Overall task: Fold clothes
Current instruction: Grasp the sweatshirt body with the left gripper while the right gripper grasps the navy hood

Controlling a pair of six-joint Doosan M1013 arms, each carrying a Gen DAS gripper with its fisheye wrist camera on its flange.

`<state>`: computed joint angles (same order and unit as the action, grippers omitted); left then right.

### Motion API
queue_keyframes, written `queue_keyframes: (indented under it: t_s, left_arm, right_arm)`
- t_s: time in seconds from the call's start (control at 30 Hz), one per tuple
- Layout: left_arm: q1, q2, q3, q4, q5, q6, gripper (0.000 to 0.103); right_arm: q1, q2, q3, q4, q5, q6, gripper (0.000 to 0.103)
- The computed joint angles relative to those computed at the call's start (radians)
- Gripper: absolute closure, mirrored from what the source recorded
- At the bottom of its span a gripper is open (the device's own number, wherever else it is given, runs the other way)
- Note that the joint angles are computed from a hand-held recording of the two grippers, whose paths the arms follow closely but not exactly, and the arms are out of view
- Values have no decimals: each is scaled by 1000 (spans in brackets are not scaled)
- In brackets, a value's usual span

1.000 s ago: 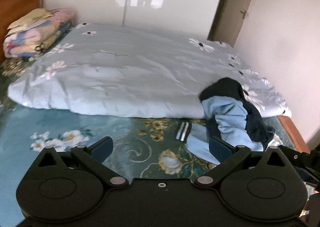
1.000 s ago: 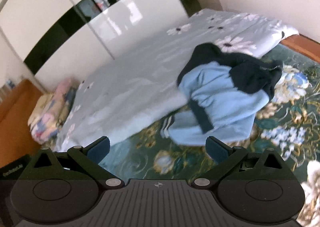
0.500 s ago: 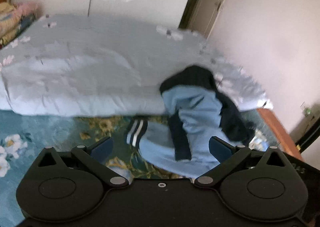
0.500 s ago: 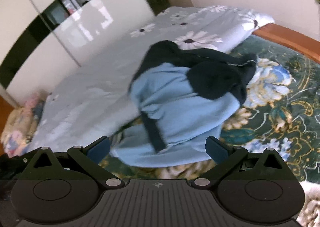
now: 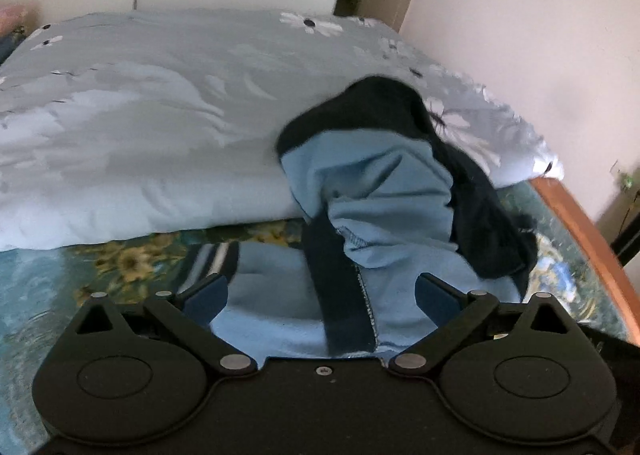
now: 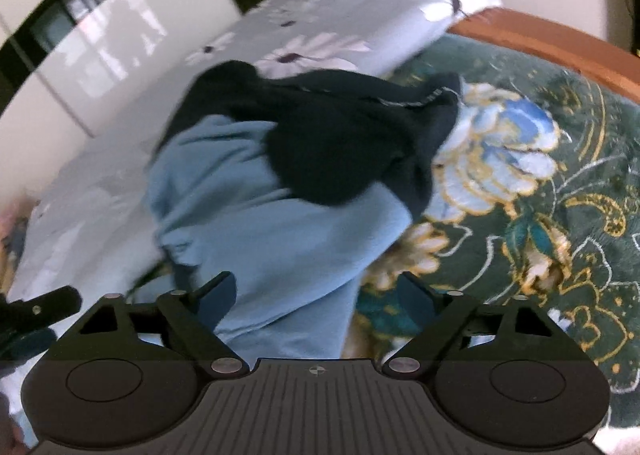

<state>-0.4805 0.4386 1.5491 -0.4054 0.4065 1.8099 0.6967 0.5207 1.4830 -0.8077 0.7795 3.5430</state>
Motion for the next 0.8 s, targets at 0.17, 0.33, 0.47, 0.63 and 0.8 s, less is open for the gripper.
queue_keyframes:
  t_s: [0.17, 0.33, 0.47, 0.63, 0.8]
  left_arm:
    - [-25, 58, -50, 99, 44, -56, 10]
    - [-34, 116, -108, 151, 139, -86, 34]
    - [-36, 140, -127, 138, 160, -105, 35]
    - [-26, 156, -141, 43, 182, -52, 57]
    - [-18, 138, -117, -42, 150, -9, 74]
  right_arm:
    - [-32, 19, 8, 22, -13, 4, 31]
    - [-60, 33, 17, 35, -30, 40, 43]
    - [-79, 33, 39, 9, -88, 109, 50]
    - [-99, 25, 61, -19, -159, 200, 66]
    - [-100, 19, 67, -57, -181, 249, 89]
